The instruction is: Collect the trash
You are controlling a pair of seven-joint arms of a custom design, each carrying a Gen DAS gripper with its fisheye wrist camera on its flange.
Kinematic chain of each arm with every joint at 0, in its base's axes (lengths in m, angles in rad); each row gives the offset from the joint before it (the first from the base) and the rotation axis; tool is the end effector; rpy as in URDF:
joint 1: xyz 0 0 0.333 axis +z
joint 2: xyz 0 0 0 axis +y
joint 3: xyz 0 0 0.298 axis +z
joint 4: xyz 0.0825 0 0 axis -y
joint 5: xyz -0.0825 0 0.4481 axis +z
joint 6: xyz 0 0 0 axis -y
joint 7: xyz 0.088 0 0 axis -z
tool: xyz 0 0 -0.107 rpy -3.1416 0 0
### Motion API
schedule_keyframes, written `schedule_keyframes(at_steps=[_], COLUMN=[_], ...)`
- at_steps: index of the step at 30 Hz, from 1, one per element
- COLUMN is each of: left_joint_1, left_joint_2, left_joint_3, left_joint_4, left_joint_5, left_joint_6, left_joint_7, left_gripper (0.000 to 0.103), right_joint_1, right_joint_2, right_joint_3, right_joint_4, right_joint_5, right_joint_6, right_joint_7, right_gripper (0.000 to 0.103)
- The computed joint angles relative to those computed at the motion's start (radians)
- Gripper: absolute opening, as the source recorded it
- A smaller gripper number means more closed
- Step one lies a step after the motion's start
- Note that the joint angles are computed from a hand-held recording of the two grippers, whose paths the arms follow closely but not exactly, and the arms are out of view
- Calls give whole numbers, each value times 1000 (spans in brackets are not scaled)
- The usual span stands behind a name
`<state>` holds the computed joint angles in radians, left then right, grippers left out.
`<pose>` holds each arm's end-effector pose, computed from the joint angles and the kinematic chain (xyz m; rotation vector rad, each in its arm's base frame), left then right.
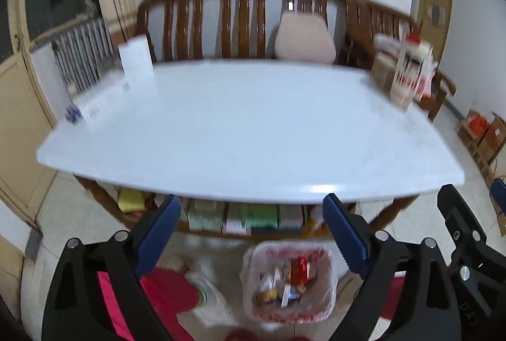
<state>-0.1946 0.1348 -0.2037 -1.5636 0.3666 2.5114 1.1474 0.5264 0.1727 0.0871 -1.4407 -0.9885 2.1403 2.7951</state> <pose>0.6607 -0.2709 0.6338 -1.5763 1.8614 -0.8344 0.6076 0.3774 0.6466 -1.3854 1.8483 -1.0992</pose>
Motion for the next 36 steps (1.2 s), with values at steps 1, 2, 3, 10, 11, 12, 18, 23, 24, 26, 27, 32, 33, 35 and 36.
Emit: schedule_keyframes(at_steps=[1,2,3,10,11,12,18,23,24,26,27,32,33,35,36], left_joint_1=[-3,-5,-7,-2,0,2,10,9,9,10,10,8,7,7,7], left_joint_2=[-14,-22,-35,-120,-131,-144,-188,-193,-192,-195,-194,-194,-193,-190,-189], left_joint_3=[4,6,9,10,10,9,6,3,3,1,0,0,0,0,0], left_joint_4=[-4,-5,-5,-47,-56,-66,-102,-102,-102,-105,-104,-105,-103,-100,-98], left_joint_5=[25,46,77,156,161,169,127,98,94,101,105,92,87,85,86], left_joint_6=[17,27,39,55,61,67,83,76,76,74,70,64,59,57,56], left_joint_7=[-18,-33,-54,-141,-150,-160,-125,-108,-104,-110,-112,-103,-99,-95,-95], left_gripper=[89,90,92,95,95,95,95,95,95,95,95,95,95,95,95], right_joint_1=[6,9,14,33,33,32,22,22,21,19,18,15,14,13,13], right_joint_2=[-8,-15,-24,-70,-79,-89,-119,-127,-129,-131,-131,-135,-134,-134,-134], right_joint_3=[-1,0,2,26,30,35,62,74,76,78,79,82,83,82,82], right_joint_4=[6,7,8,6,-1,-7,-27,-30,-33,-35,-35,-40,-40,-40,-41], right_joint_5=[-27,-45,-64,-178,-184,-188,-199,-210,-209,-204,-202,-198,-196,-190,-187], right_joint_6=[-1,-2,-7,-58,-59,-60,-74,-101,-101,-103,-105,-109,-110,-109,-109], right_joint_7=[13,23,34,83,88,91,99,98,100,96,95,93,92,88,87], right_gripper=[96,96,96,96,96,96,96,96,96,96,96,96,96,96,96])
